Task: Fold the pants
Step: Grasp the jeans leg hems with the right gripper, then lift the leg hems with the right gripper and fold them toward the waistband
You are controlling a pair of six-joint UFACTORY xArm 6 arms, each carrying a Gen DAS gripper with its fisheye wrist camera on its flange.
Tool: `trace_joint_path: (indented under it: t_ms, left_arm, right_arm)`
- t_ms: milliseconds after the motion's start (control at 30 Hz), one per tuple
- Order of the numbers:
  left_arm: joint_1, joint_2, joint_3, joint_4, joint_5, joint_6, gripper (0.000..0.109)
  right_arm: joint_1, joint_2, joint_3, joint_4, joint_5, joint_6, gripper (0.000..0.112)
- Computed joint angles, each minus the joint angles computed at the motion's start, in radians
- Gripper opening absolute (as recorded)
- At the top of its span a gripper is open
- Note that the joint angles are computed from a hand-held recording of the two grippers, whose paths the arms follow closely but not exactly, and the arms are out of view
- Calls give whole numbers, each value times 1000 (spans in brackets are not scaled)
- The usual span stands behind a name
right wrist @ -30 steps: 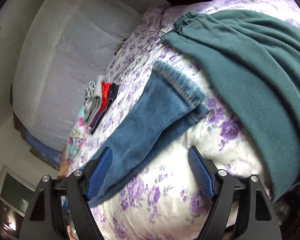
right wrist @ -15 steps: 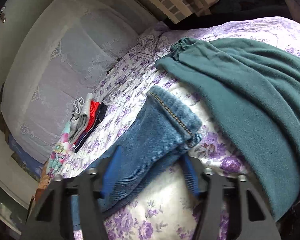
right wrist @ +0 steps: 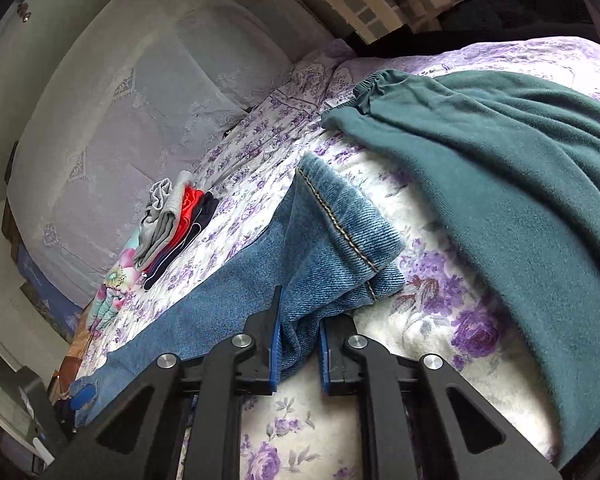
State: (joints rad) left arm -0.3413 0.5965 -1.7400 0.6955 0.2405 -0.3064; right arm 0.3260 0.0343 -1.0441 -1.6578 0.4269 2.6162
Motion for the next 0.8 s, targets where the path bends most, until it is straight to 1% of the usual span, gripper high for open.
trace_joint_path:
  t_ms: [33, 67, 133, 200, 267, 300, 333, 367, 467, 533, 567, 600, 633, 667, 700, 733, 767, 800]
  left_arm:
    - [-1, -11, 13, -84, 1, 56, 99]
    - [1, -22, 32, -188, 0, 154, 99]
    - [14, -65, 104, -398, -40, 287, 99]
    - [37, -132, 206, -607, -101, 434, 99]
    - [76, -203, 321, -816, -202, 586, 99]
    - [95, -234, 365, -921, -231, 657, 99]
    - [115, -261, 392, -1026, -234, 722, 99]
    - [138, -283, 406, -1130, -215, 782, 99]
    - [219, -333, 404, -1444, -103, 957, 99]
    - [263, -344, 387, -1629, -68, 1087, 99]
    - [277, -346, 381, -1666, -68, 1113, 99]
    - [294, -344, 377, -1662, -80, 1099, 99]
    - [312, -338, 374, -1616, -94, 1044, 99]
    - [333, -326, 364, -1528, -95, 949, 99]
    - [359, -313, 350, -1441, -79, 852, 99]
    - [383, -303, 335, -1395, -52, 791, 99]
    - [407, -294, 314, -1391, -18, 759, 99]
    - [422, -289, 300, -1429, 6, 766, 99]
  right_arm:
    - [4, 3, -3, 14, 9, -21, 13]
    - [6, 6, -8, 31, 16, -38, 13]
    - [3, 6, -13, 44, 12, -48, 14]
    - [6, 0, -17, 53, 16, -69, 15]
    - [22, -5, -30, 87, 51, -135, 15]
    - [33, -6, -40, 106, 74, -176, 15]
    - [49, -3, -57, 128, 106, -227, 15]
    - [69, 8, -87, 150, 144, -289, 15]
    - [131, 76, -221, 201, 238, -500, 15]
    - [172, 148, -341, 228, 278, -658, 15]
    - [196, 193, -410, 241, 298, -743, 15]
    - [220, 245, -489, 256, 317, -842, 15]
    - [244, 302, -572, 272, 330, -946, 15]
    - [265, 363, -658, 290, 333, -1051, 15]
    - [282, 424, -743, 319, 329, -1156, 15]
    - [297, 497, -839, 357, 315, -1260, 15]
    - [313, 578, -944, 413, 320, -1365, 15]
    - [325, 664, -1048, 467, 313, -1470, 15]
